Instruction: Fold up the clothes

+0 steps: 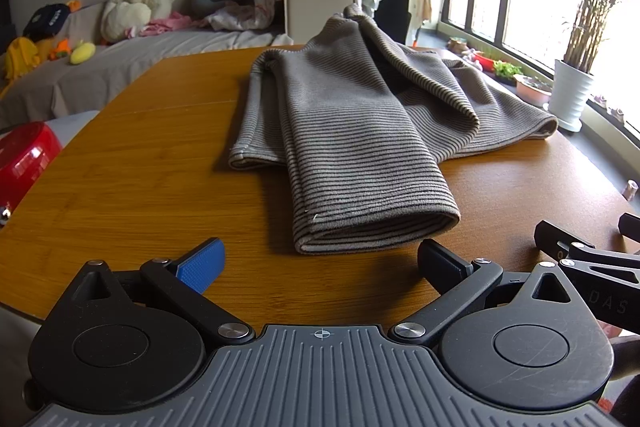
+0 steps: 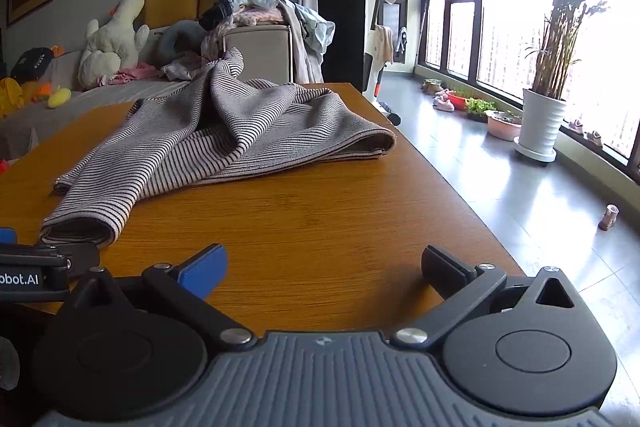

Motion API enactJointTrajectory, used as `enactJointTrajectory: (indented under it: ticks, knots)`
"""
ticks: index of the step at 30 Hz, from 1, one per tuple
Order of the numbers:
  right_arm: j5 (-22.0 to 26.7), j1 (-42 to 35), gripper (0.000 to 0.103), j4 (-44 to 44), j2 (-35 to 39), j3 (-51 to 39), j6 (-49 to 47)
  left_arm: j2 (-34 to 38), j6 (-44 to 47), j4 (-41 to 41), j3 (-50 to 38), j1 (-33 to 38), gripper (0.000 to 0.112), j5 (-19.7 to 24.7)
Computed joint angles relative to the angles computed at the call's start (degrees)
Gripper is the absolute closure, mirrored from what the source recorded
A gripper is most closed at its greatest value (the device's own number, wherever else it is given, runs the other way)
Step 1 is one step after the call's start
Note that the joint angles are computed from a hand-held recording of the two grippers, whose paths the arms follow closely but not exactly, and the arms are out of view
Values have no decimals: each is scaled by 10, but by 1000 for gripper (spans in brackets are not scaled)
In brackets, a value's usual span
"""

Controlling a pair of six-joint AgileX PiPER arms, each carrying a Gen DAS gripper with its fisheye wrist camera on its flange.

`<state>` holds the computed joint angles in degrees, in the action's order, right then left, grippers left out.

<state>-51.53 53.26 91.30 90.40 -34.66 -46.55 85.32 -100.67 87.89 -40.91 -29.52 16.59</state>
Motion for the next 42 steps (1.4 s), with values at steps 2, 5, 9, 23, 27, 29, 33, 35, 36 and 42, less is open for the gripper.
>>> enactJointTrajectory:
  ticks: [2, 5, 9, 23, 27, 29, 33, 35, 36, 42]
  knots:
    - [0, 0, 0, -1, 1, 0, 1, 0, -4, 3, 1, -1, 9, 1]
    - [-3, 2, 0, -4, 3, 1, 6, 1, -10, 9, 1, -1, 9, 1]
    - [-6, 3, 0, -6, 5, 2, 10, -1, -4, 3, 2, 0, 9, 0]
    - [-19, 9, 0, -16, 13, 6, 35, -2, -33, 30, 6, -1, 9, -1]
    - [-19, 9, 0, -17, 12, 7, 35, -2, -41, 36, 7, -1, 9, -1]
    - [-20, 10, 0, -16, 12, 7, 34, -2, -46, 41, 8, -1, 9, -1]
    - [-20, 11, 0, -18, 12, 8, 34, -1, -33, 30, 7, -2, 9, 2]
    - [-20, 11, 0, -19, 12, 8, 36, -2, -37, 33, 7, -1, 9, 0]
    - [-21, 11, 0, -20, 13, 8, 36, -3, -35, 32, 7, -1, 9, -1]
    - [-25, 13, 0, -24, 15, 11, 44, -3, -41, 38, 8, -1, 9, 0]
